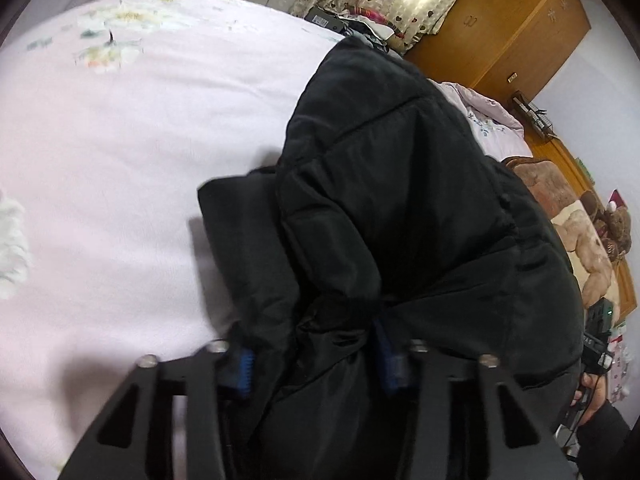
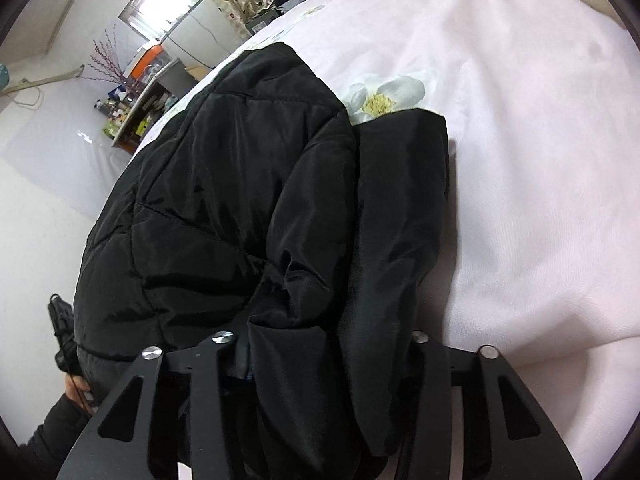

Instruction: Fold large clothes

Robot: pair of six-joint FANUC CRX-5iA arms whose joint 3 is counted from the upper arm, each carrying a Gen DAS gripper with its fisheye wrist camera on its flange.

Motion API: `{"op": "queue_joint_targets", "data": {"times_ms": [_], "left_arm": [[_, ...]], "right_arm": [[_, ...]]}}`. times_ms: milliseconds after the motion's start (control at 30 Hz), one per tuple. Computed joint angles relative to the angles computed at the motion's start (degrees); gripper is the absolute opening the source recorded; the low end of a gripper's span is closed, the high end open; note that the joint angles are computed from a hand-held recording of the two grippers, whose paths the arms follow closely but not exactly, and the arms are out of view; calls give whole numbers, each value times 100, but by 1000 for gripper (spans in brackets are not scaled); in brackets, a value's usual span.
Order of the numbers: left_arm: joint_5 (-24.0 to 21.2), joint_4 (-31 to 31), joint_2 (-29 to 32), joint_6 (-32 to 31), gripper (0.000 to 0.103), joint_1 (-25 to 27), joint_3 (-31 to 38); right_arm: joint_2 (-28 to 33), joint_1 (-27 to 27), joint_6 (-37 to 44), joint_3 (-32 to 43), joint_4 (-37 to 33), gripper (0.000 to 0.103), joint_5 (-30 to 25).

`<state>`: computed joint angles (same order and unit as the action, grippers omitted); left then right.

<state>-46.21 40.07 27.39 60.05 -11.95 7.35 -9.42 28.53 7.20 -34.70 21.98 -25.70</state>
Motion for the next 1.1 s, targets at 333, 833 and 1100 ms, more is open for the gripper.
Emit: {"op": "queue_joint_targets", "data": {"times_ms": [333,833,1100], "left_arm": [[248,-95,-1149,-246,24,38,-667],[74,82,-2446,-445,23,375,-1793],[155,250,-2452,-639,23,514,-1695]], "right_arm": [[-741,711,-805,-18,1110,26,-1049],[-1618,1909,-1874,-497,1788,25,-1557],[-1463,1683,-1680,-375,1964,25,-1238]]}}
